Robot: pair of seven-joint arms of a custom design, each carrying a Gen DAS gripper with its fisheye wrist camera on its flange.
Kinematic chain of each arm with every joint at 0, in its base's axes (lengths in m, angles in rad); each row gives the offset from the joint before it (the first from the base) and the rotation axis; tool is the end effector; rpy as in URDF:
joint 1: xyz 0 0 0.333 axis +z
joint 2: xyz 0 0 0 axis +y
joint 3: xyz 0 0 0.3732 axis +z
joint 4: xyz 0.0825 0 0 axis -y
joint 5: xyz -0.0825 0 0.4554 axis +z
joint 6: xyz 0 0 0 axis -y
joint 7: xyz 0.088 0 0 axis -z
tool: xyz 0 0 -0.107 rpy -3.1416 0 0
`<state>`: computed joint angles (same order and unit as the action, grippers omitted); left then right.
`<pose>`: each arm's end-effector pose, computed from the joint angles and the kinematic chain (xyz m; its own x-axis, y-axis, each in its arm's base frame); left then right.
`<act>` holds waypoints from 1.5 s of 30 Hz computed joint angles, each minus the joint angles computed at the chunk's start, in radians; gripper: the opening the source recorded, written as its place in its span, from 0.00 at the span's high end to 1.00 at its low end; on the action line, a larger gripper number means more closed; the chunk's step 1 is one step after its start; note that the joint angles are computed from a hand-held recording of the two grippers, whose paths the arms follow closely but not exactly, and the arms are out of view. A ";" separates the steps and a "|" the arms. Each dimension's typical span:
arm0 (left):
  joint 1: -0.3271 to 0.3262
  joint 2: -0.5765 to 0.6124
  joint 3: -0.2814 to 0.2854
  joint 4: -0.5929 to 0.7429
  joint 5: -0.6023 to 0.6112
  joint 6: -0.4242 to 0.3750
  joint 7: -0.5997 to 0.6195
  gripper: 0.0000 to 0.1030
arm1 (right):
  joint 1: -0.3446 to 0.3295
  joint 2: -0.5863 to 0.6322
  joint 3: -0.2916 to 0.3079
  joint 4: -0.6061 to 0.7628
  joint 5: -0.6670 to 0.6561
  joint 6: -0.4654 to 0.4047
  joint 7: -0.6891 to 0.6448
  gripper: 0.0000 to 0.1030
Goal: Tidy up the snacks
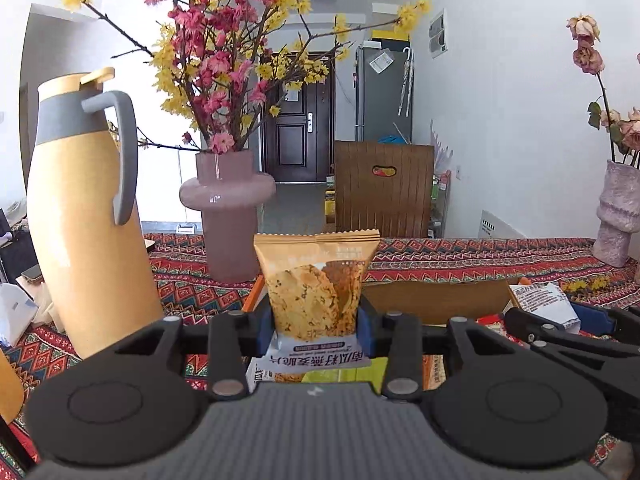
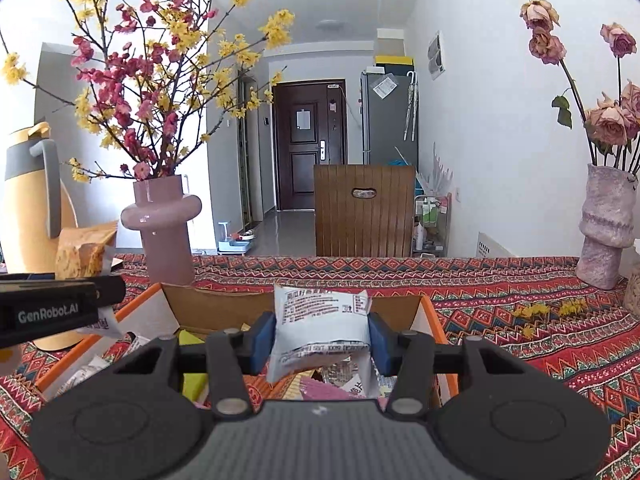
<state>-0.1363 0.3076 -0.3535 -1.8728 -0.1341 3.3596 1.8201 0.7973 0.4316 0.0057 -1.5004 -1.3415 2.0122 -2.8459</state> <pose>0.6748 -0.3078 0.5211 -0.4715 -0.8817 -0.0157 -0.3174 0.1862 -0.9298 0.5967 0.5340 0.4967 -0.4163 -0.9080 -0.0475 -0.2957 0.1846 -0.9373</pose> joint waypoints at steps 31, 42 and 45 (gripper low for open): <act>0.180 -0.137 -0.097 -0.164 0.168 0.055 -0.219 0.00 | 0.016 -0.095 0.058 -0.093 0.019 -0.084 0.075 0.00; 0.778 -0.261 -0.486 -0.224 1.236 0.107 -1.198 0.00 | 0.057 -0.164 0.141 -0.172 0.040 -0.160 0.089 0.00; 0.771 -0.295 -0.443 -0.234 1.372 0.149 -1.338 0.00 | 0.067 -0.171 0.158 -0.184 0.054 -0.171 0.097 0.00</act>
